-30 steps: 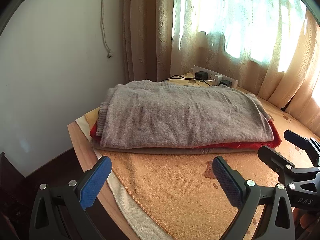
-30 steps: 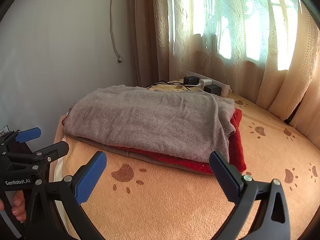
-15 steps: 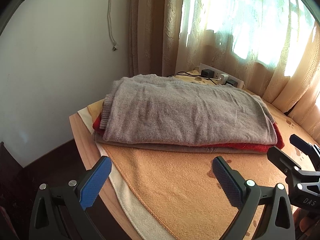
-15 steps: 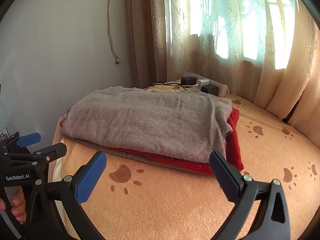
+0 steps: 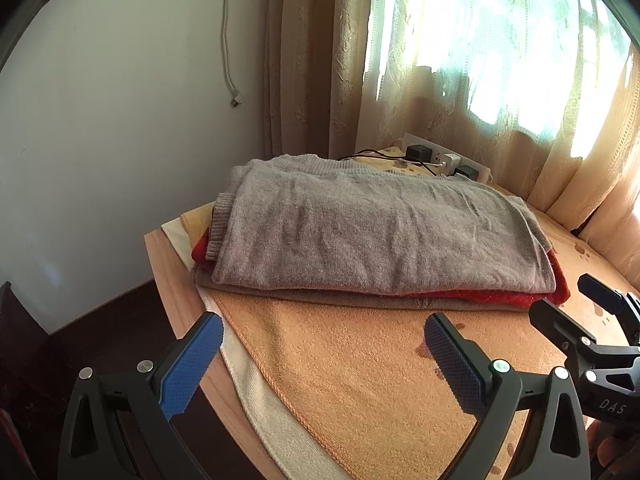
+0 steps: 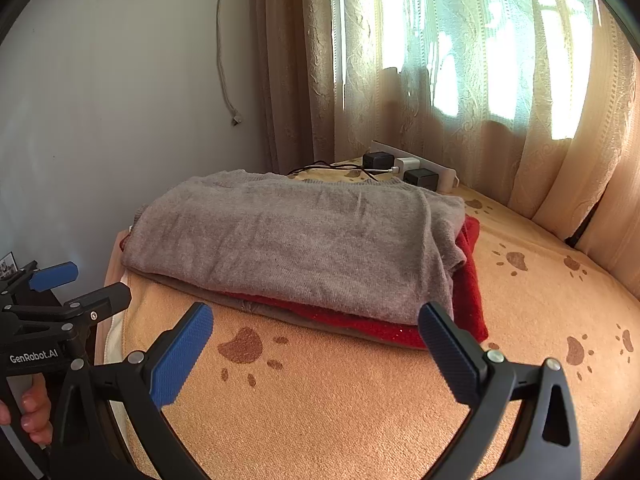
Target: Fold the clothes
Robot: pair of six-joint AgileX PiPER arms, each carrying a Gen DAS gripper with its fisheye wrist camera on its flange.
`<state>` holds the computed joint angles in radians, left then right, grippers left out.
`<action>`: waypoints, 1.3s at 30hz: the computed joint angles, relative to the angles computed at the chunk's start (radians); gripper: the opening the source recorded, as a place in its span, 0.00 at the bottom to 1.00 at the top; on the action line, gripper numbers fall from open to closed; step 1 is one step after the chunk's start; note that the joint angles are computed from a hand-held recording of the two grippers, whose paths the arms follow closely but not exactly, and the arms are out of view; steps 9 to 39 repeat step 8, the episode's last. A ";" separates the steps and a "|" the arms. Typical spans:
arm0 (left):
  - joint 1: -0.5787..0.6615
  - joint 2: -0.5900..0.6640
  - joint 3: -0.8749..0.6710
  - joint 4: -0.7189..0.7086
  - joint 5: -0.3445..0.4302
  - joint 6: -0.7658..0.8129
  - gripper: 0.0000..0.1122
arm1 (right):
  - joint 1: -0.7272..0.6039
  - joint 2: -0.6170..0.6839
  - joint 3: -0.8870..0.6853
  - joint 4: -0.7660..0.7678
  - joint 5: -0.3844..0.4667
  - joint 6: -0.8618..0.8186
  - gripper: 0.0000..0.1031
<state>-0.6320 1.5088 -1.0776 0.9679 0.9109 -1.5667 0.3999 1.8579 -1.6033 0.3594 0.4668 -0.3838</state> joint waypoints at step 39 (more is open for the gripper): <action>-0.024 0.001 -0.004 0.026 0.018 0.006 0.91 | 0.008 0.001 0.006 -0.010 -0.006 0.003 1.00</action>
